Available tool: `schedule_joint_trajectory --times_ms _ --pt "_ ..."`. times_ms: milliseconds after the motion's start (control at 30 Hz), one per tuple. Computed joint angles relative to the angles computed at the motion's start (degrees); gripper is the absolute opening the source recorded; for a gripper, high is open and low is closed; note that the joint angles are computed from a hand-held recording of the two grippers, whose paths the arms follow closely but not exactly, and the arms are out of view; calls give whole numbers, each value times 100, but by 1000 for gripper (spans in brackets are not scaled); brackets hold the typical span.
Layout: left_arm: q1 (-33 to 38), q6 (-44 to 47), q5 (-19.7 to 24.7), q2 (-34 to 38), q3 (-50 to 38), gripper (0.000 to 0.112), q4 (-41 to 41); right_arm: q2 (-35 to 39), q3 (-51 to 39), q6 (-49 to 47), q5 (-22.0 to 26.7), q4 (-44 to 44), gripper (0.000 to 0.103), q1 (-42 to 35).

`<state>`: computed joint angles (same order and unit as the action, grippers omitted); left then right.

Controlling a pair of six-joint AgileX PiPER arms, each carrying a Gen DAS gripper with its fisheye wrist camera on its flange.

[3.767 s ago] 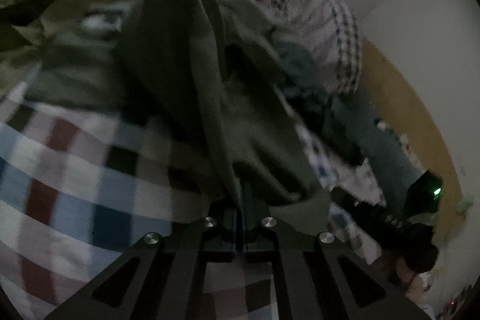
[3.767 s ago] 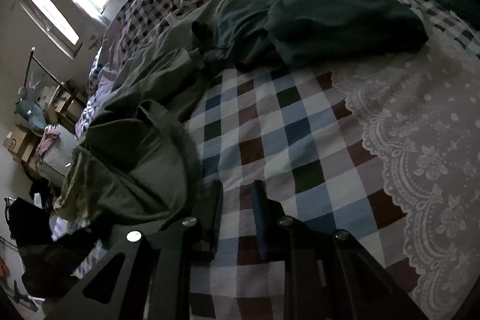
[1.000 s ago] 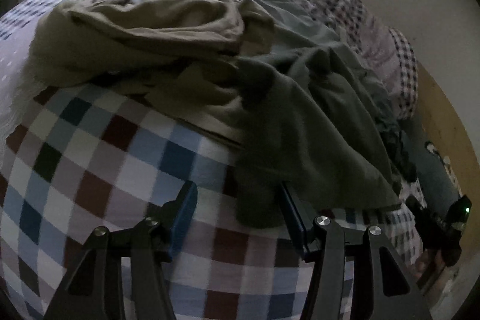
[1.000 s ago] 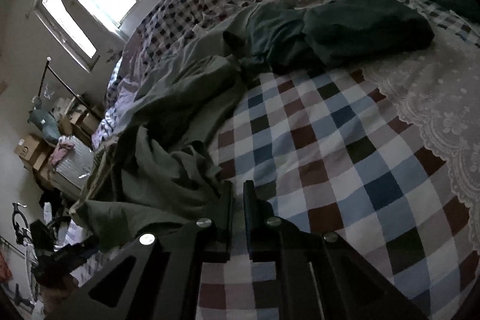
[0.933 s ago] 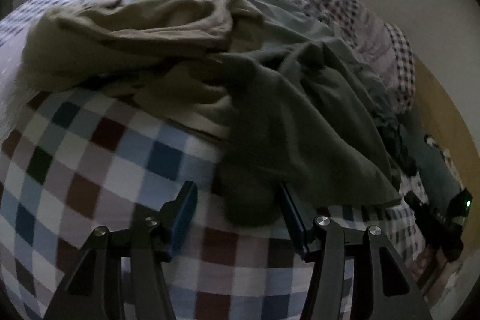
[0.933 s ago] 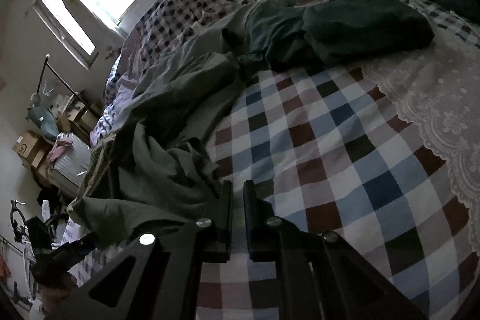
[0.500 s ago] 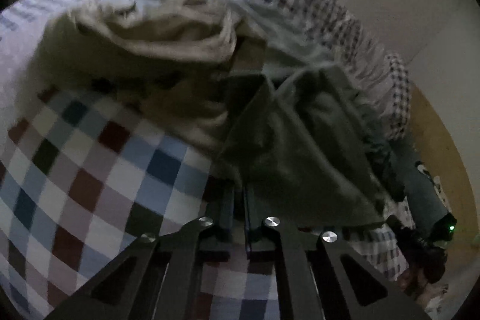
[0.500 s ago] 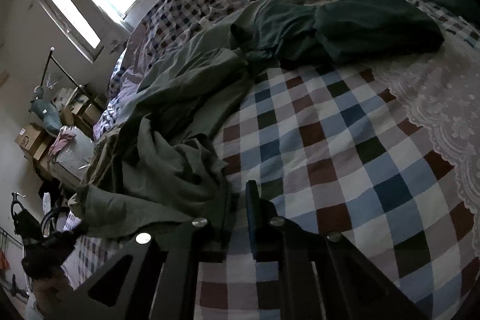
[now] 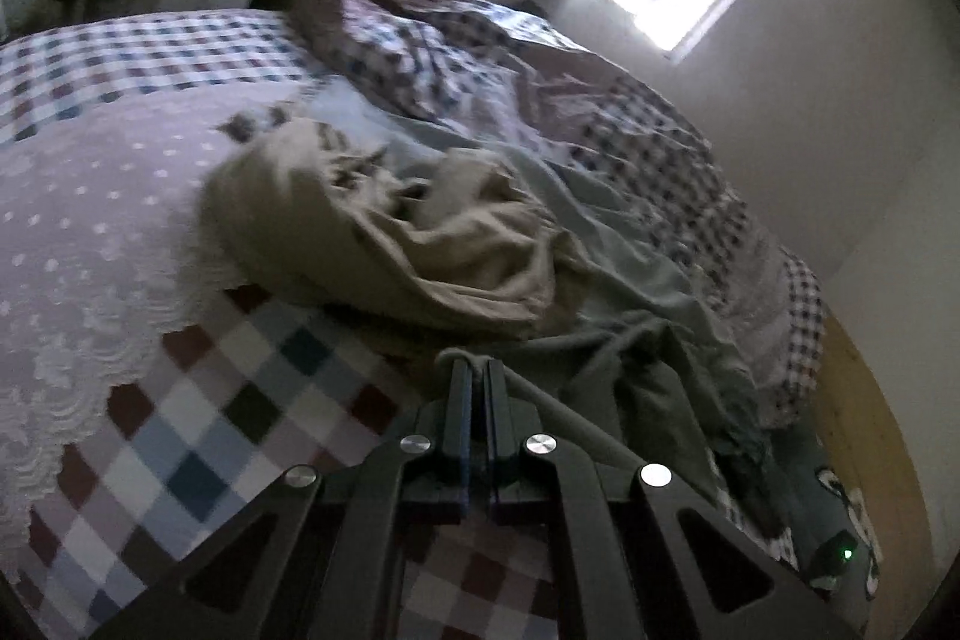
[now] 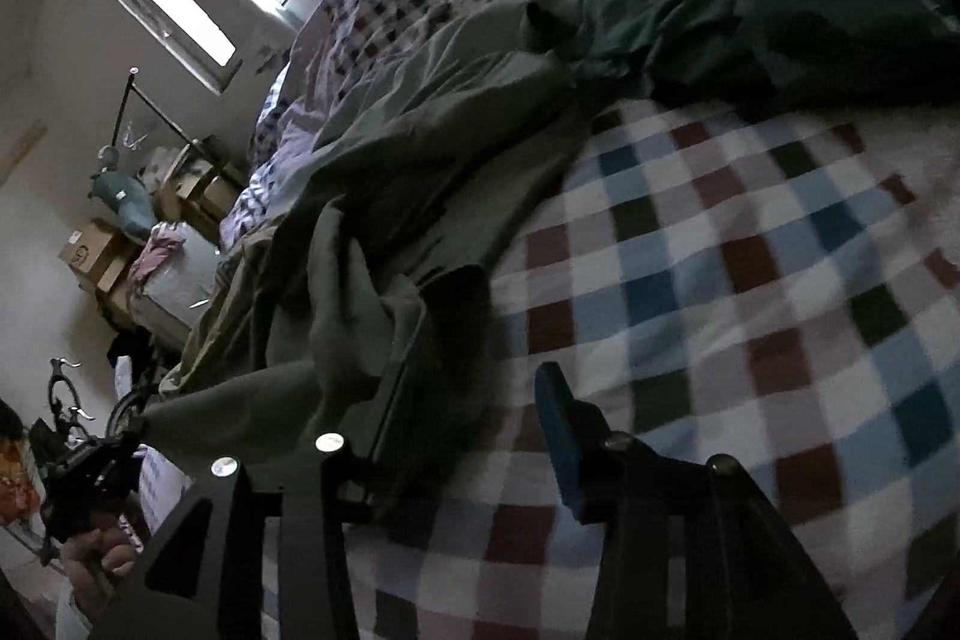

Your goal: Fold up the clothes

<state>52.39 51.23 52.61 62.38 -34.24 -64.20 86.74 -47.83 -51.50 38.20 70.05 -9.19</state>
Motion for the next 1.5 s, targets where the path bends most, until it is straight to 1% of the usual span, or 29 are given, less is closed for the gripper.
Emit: schedule_joint_trajectory --times_ms 100,200,367,433,500,600,767,833,867,900,933,967,1067,1200,1367,1500 --pt "-70 17 -79 181 -49 2 87 237 -169 30 -95 45 47 166" --pt "-143 -45 -168 177 -20 2 237 488 -317 5 -62 288 47 215" --pt "-169 -116 -249 243 -17 2 324 800 -651 85 -88 405 47 249" --pt "-187 -137 -264 266 -17 2 343 1079 -973 233 15 300 47 208" --pt "-257 -191 -328 278 -11 2 377 1424 -1346 452 218 135 47 163" --pt "-397 -278 -465 305 -3 2 429 1714 -1668 600 342 8 47 198" --pt "-660 -429 -746 290 32 2 515 1914 -2011 853 287 -409 46 418" --pt "-727 -491 -818 296 45 2 565 1932 -2043 858 289 -465 43 441" --pt "-759 -522 -852 300 51 2 591 1934 -2045 866 288 -495 34 446" --pt "-782 -549 -881 307 53 2 615 1918 -2025 931 248 -560 25 456" --pt "-802 -576 -909 315 54 2 639 1890 -1993 975 197 -612 7 468" --pt "-812 -587 -923 316 55 2 647 1819 -1926 949 104 -615 5 487" --pt "-845 -620 -959 308 53 2 669 1593 -1715 870 -193 -620 2 540" --pt "-865 -673 -948 277 44 2 674 1033 -1217 827 -764 -512 1 419" --pt "-875 -687 -818 217 32 2 621 160 -542 508 -983 59 1 -174" --pt "-877 -737 -679 150 32 2 601 -716 -45 648 -1008 91 1 -663"
